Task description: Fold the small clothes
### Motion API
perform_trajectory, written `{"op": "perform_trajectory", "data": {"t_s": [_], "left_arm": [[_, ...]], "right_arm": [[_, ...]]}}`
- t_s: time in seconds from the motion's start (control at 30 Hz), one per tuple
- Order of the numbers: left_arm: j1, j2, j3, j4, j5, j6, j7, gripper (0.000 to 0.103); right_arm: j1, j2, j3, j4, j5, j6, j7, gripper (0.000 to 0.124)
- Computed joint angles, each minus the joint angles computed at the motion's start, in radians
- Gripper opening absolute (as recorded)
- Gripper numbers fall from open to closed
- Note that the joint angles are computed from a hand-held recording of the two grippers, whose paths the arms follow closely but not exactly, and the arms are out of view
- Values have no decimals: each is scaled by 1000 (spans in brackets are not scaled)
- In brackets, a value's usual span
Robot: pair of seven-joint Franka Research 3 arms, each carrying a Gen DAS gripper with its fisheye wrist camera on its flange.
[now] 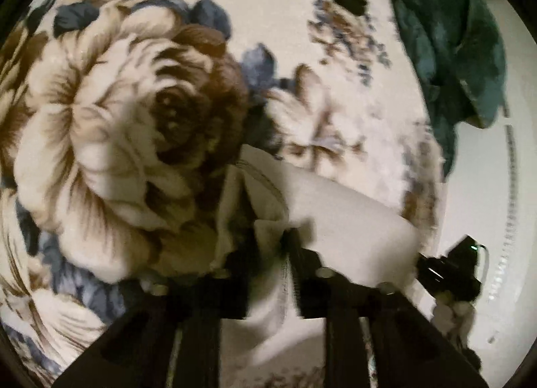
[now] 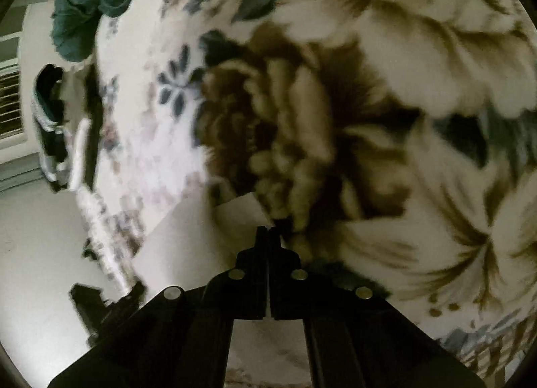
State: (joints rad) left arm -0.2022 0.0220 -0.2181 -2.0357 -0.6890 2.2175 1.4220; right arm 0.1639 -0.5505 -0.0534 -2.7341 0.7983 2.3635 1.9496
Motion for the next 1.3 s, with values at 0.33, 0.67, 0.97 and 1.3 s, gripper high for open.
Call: {"op": "perform_trajectory", "data": {"t_s": [0.33, 0.67, 0.97, 1.3], "left_arm": [[16, 16, 16, -110, -366, 20, 248, 71], [0, 51, -29, -64, -324, 58, 265, 16], [9, -7, -1, -17, -338, 22, 226, 15], [105, 112, 54, 397, -170, -162, 123, 15]], "right_arm": [[78, 53, -130, -41, 307, -68, -376, 74], [73, 128, 5, -10, 437, -45, -469, 28], [96, 41, 57, 65, 250, 20, -203, 18], [111, 286, 78, 590, 6, -51, 11, 18]]}}
